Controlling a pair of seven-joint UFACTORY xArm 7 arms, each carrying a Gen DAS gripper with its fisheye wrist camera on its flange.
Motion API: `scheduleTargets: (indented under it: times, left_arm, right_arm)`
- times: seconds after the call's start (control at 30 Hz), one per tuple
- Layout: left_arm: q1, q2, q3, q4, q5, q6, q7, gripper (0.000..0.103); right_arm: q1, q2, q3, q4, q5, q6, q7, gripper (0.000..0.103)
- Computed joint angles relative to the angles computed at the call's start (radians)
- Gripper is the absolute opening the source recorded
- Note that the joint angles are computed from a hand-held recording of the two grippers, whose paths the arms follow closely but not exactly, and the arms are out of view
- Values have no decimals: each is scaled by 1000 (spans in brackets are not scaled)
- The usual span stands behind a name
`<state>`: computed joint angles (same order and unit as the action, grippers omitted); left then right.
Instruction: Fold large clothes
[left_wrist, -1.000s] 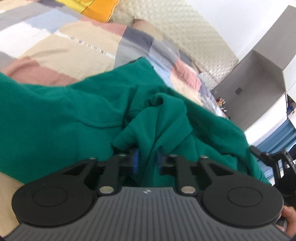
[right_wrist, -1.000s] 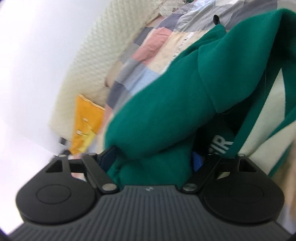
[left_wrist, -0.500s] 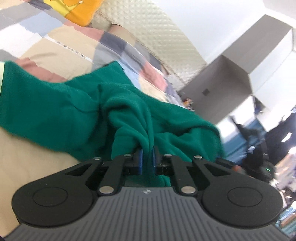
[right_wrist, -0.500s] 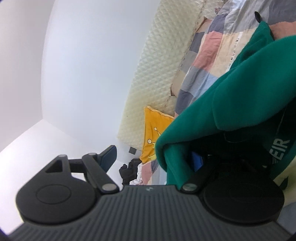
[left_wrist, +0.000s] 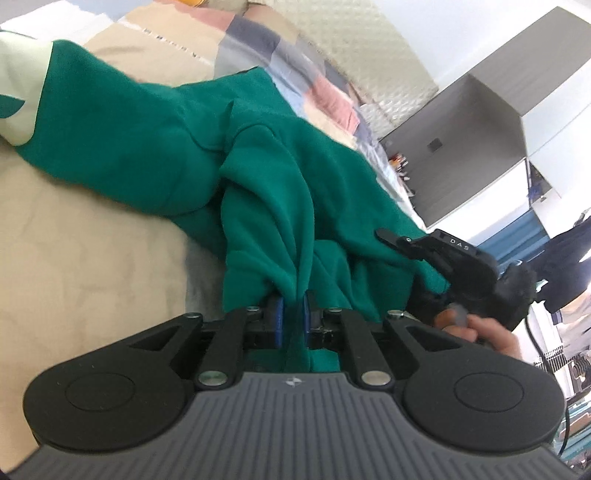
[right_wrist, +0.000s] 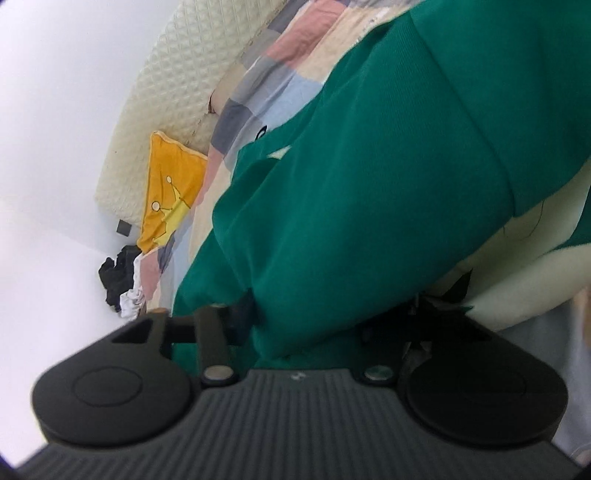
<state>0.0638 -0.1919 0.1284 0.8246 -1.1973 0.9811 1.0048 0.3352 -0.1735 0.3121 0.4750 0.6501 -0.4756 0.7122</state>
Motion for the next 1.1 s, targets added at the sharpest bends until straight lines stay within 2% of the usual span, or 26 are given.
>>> scheduleTargets:
  times: [0.03, 0.07, 0.1, 0.13, 0.17, 0.27, 0.33, 0.4, 0.5, 0.57, 0.63, 0.8, 0.9, 1.0, 1.1]
  left_arm:
    - [0, 10, -1, 10, 5, -1, -8, 19]
    - [1, 22, -3, 19, 15, 1, -25, 28]
    - [3, 34, -6, 31, 32, 7, -52, 47]
    - [5, 42, -8, 37, 42, 10, -66, 57]
    - [8, 44, -7, 39, 44, 18, -70, 57]
    - [17, 53, 0, 46, 14, 64, -46, 59]
    - [29, 44, 15, 36, -48, 108, -6, 70]
    - [40, 26, 23, 22, -110, 119, 31, 74]
    - [53, 30, 37, 25, -193, 159, 81, 78]
    - [56, 55, 26, 44, -223, 153, 76, 78]
    - [46, 89, -6, 82, -228, 96, 55, 78]
    - [3, 230, -83, 230, -227, -63, 28, 83]
    - [13, 322, -109, 330, -206, -44, 1, 85]
    - [29, 408, -142, 429, -194, -23, -56, 90]
    - [49, 506, -179, 545, -148, 28, -134, 93]
  right_arm:
    - [3, 7, -2, 12, 26, -5, -32, 31]
    - [-9, 11, 2, 10, 10, -19, -22, 28]
    - [-3, 4, -5, 2, -5, -34, -12, 26]
    - [2, 2, -22, -7, -41, -59, 13, 25]
    - [17, 22, -64, -21, -103, -110, 56, 24]
    - [9, 21, -102, -51, -174, -239, 99, 22]
    - [-6, -1, -73, -75, -115, -309, 55, 22]
    - [-4, -9, -65, -87, -48, -349, 38, 22]
    - [-1, -36, -63, -104, 54, -330, 38, 21]
    - [-5, -15, -77, -94, 53, -309, 61, 21]
    - [-5, -10, -84, -96, 45, -295, 86, 21]
    - [0, -23, -60, -96, 95, -278, 43, 21]
    - [1, -15, -84, -105, 36, -281, 103, 22]
    - [-4, -29, -80, -113, 25, -271, 101, 24]
    - [-14, -23, -95, -113, -30, -272, 127, 34]
